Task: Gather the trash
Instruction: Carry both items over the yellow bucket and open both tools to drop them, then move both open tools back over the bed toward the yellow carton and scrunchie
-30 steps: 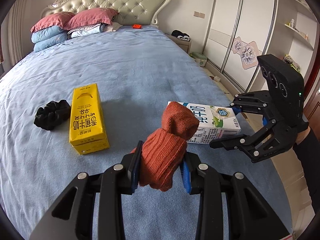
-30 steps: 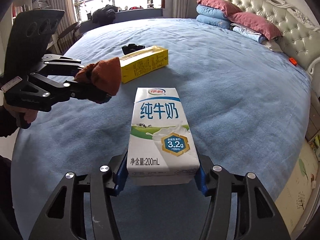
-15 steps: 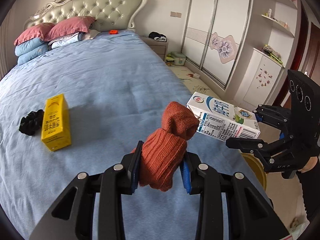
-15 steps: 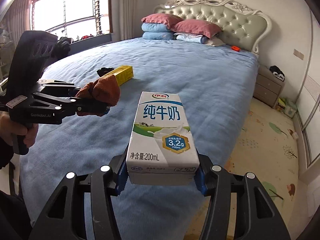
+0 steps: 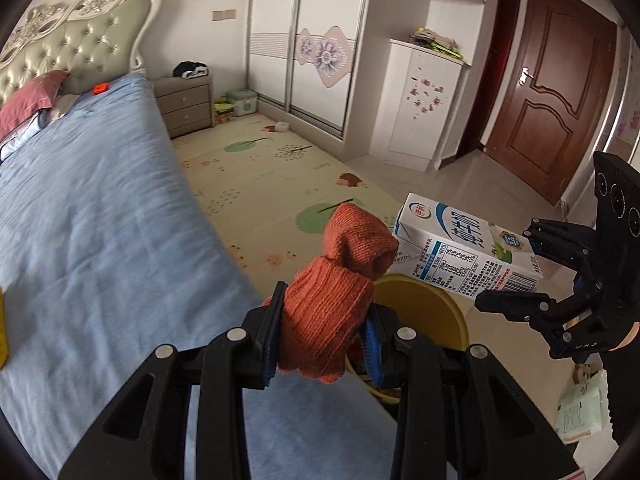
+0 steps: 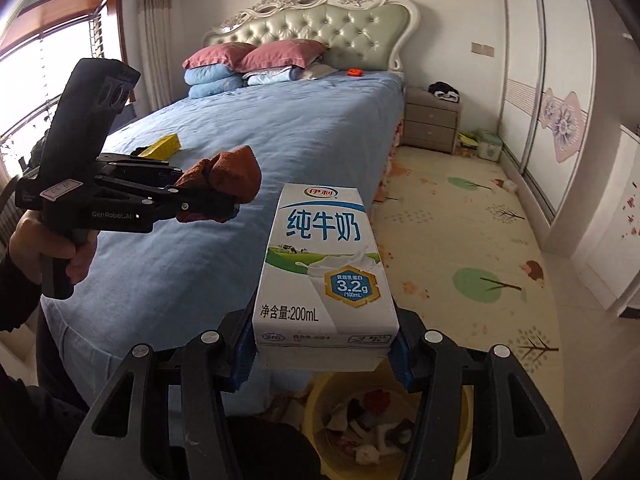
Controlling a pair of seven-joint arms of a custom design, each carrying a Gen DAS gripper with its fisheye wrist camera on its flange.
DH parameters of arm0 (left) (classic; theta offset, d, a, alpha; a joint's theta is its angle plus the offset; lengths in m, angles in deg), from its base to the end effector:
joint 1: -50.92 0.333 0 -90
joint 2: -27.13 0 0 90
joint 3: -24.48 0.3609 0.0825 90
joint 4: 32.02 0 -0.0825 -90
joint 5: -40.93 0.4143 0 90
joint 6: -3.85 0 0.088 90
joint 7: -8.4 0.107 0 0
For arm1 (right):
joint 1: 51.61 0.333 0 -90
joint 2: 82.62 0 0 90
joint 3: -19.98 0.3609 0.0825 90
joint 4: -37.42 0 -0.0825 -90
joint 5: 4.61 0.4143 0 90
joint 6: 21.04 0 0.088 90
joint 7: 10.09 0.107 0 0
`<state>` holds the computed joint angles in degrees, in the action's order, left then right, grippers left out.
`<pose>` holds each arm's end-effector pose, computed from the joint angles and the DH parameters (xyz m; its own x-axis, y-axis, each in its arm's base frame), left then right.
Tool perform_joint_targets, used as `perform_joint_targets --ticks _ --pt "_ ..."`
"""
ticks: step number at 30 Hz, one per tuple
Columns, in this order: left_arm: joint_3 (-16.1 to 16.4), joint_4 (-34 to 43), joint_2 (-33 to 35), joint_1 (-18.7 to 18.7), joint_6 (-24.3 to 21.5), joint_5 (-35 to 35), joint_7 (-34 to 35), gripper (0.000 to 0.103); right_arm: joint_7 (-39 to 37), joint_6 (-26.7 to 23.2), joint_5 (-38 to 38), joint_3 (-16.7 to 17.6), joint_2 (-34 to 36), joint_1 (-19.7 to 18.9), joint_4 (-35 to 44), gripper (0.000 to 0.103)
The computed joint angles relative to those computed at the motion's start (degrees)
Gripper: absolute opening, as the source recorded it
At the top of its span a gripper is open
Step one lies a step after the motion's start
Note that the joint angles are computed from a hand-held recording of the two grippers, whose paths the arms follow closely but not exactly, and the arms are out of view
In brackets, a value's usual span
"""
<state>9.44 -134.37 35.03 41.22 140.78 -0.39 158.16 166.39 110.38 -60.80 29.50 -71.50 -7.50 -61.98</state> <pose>0.6147 -0.2788 0.5623 -0.8778 -0.4691 0.0970 -0.3981 0.6019 -0.6923 0.4314 0.5400 0.5449 -0.0163 -0.9984 -0.0547 -0.6412 0.0524 -0.7656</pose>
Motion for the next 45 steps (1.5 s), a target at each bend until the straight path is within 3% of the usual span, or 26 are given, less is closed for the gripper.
perform_joint_targets --ticks 5,10,12,13,14,15,16,20,35,45 --pt "-1.60 0.72 1.59 -2.63 -2.81 4.00 -1.94 0.034 7.64 -3.89 1.52 1.55 -5.02 -0.15 -7.92 0.053" --pt "-2.85 2.60 4.44 -4.77 -6.41 7.34 -5.51 0.035 13.35 -2.96 3.60 3.30 -8.09 -2.11 -14.12 0.053" --pt "-3.17 3.01 5.31 -5.62 -6.19 8.91 -6.88 0.040 14.49 -1.89 4.02 3.76 -9.11 -2.92 -16.15 0.053" --pt "-3.30 3.09 5.58 -5.87 -6.07 9.51 -7.39 0.043 14.38 -1.51 4.67 3.96 -9.31 -3.35 -16.71 0.054" --pt "-3.40 3.21 5.81 -6.17 -5.86 10.19 -8.11 0.056 14.14 -2.09 5.52 4.22 -9.41 -3.62 -16.98 0.063" --pt "-3.46 3.19 5.96 -6.48 -5.27 10.96 -8.76 0.077 13.99 -2.74 6.18 4.40 -9.34 -3.86 -17.02 0.069" --pt "-3.61 2.79 5.81 -6.80 -4.07 11.55 -9.11 0.083 14.08 -3.25 6.41 4.55 -9.27 -4.02 -16.98 0.075" --pt "-4.16 0.10 4.42 -7.12 0.99 12.25 -7.73 0.091 15.81 -1.72 5.89 4.83 -9.24 -4.44 -17.71 0.075" --pt "-3.18 -2.12 0.52 -5.04 2.39 6.88 -2.57 0.091 14.64 -2.61 2.83 4.50 -7.04 -3.57 -12.87 0.075" --pt "0.84 -4.41 -3.75 -0.97 6.07 -3.34 3.22 0.092 10.27 -3.56 -5.63 2.19 0.75 -0.01 1.21 0.075"
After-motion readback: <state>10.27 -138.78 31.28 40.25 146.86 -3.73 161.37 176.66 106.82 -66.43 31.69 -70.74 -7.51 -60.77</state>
